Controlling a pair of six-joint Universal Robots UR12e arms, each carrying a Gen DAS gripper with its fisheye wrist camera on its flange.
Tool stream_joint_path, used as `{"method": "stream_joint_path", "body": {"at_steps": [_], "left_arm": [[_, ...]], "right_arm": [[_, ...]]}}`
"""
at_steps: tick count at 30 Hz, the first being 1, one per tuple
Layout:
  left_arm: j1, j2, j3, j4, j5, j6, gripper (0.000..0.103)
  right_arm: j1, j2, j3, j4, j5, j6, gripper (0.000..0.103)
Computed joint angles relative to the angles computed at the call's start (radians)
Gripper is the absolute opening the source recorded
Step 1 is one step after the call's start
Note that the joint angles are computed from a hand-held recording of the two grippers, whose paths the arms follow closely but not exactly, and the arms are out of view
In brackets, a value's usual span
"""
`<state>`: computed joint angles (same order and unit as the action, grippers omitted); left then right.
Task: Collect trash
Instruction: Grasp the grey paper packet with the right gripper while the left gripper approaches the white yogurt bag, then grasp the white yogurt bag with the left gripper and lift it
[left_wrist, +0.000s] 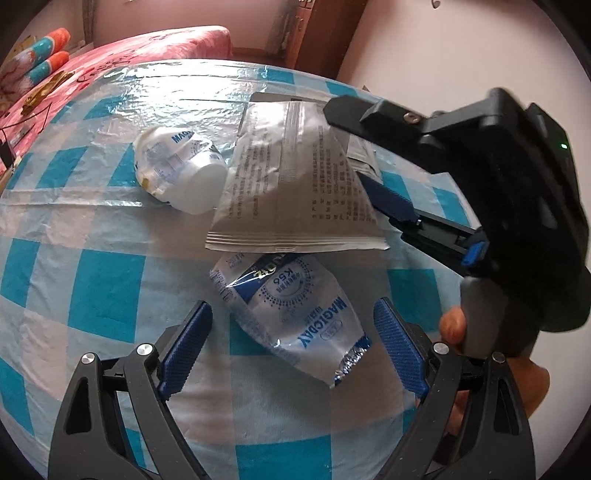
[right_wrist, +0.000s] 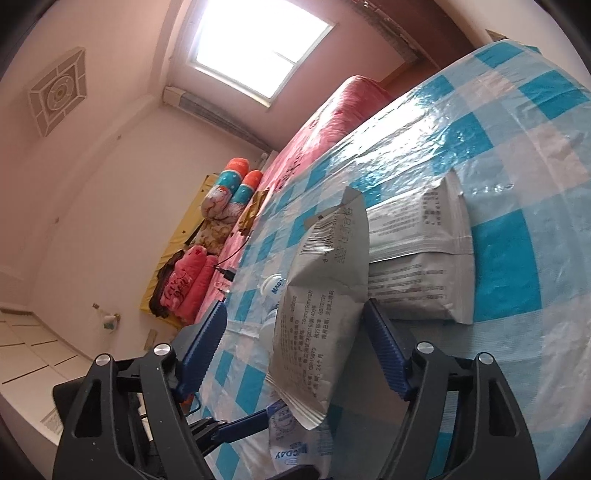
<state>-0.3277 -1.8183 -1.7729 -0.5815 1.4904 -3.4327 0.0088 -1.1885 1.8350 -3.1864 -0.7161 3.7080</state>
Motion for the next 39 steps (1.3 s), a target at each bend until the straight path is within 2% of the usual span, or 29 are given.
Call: {"method": "stream_joint_path", "body": {"at_steps": [4, 8, 11, 16, 22, 28, 29, 31, 35, 39], "left_arm": [[-0.011, -0.005, 0.007, -0.002, 0.032, -0.006, 0.089], [-0.028, -0.012, 0.012, -0.005, 0.085, 0.018, 0.084], [-0.034, -0.011, 0.009, 0.003, 0.12, 0.033, 0.073], [-0.02, 0.002, -0.004, 0.005, 0.107, 0.053, 0.055], [0.008, 0.036, -0.034, -0.021, 0.129, 0.062, 0.055], [0.037, 0.057, -0.059, -0.018, 0.101, 0.091, 0.056], [0.039, 0.058, -0.059, -0.019, 0.1, 0.094, 0.057], [0.045, 0.055, -0.055, -0.02, 0.097, 0.099, 0.067], [0.048, 0.037, -0.038, -0.018, 0.092, 0.14, 0.071], [0.04, 0.012, -0.018, -0.01, 0.126, 0.211, 0.074]], "right_arm": [[-0.003, 0.008, -0.005, -0.004, 0.018, 0.01, 0.076], [0.002, -0.001, -0.005, 0.035, 0.006, -0.037, 0.076], [0.005, -0.005, -0.003, 0.046, 0.0, -0.062, 0.077], [0.002, -0.001, -0.003, 0.044, 0.02, -0.056, 0.081], [0.005, -0.007, -0.002, 0.06, 0.008, -0.077, 0.082], [0.022, -0.019, -0.006, 0.114, -0.037, -0.141, 0.082], [0.024, -0.021, -0.006, 0.12, -0.046, -0.145, 0.082], [0.028, -0.024, -0.007, 0.133, -0.064, -0.149, 0.082], [0.039, -0.034, -0.005, 0.16, -0.102, -0.172, 0.087], [0.062, -0.044, -0.017, 0.221, -0.151, -0.238, 0.089]]}}
